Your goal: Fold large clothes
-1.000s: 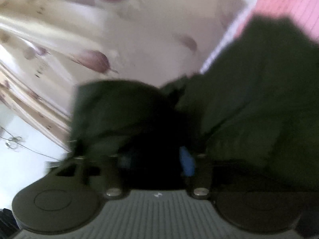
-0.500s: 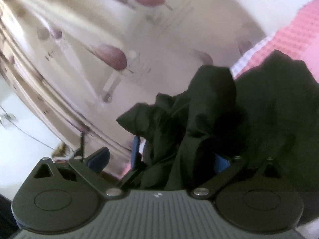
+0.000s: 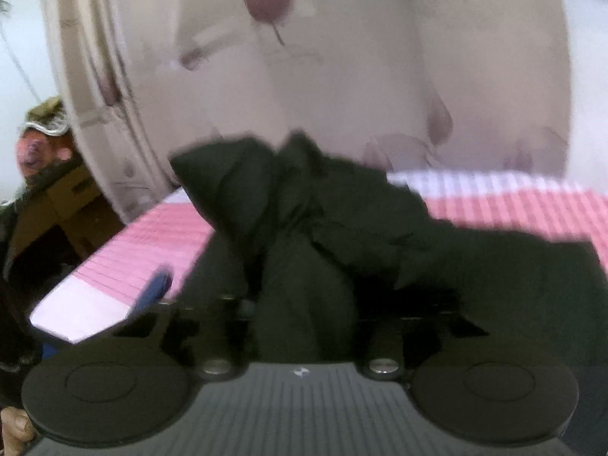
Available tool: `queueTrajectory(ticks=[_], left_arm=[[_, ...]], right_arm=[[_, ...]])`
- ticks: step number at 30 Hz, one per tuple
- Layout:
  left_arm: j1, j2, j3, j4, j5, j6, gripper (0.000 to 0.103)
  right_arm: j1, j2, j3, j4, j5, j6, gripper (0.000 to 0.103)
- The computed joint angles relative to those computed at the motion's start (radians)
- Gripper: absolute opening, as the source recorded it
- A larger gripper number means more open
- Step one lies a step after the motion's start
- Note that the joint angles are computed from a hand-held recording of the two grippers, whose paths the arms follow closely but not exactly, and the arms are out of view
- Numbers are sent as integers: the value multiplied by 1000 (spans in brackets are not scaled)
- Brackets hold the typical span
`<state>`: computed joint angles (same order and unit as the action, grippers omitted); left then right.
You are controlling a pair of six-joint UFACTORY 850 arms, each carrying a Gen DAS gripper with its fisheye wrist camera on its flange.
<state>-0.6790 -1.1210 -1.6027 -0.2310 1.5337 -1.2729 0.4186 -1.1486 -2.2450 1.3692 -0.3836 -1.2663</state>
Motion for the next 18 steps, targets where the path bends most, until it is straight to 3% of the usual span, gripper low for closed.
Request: queueTrajectory(ticks=[3, 9, 13, 15, 17, 18], left_arm=[[-9, 90, 122, -29, -52, 104, 103], [-14, 155, 179, -60, -224, 190, 103], [-2, 126, 122, 5, -302, 228, 103], [-3, 103, 95, 10, -289, 207, 103], [-4, 92, 79, 6, -283, 210, 103], [-5, 92, 79, 4, -290, 230, 103]], right_arm=[[-11, 1, -63, -33, -20, -22, 18], [-61, 69, -14, 91, 3, -214, 12], [-101, 60, 9, 11, 6, -101, 12], [-135, 22, -14, 24, -109, -2, 13], [-159, 22, 17, 141, -159, 23, 26], [-173, 8, 5, 150, -198, 71, 47]])
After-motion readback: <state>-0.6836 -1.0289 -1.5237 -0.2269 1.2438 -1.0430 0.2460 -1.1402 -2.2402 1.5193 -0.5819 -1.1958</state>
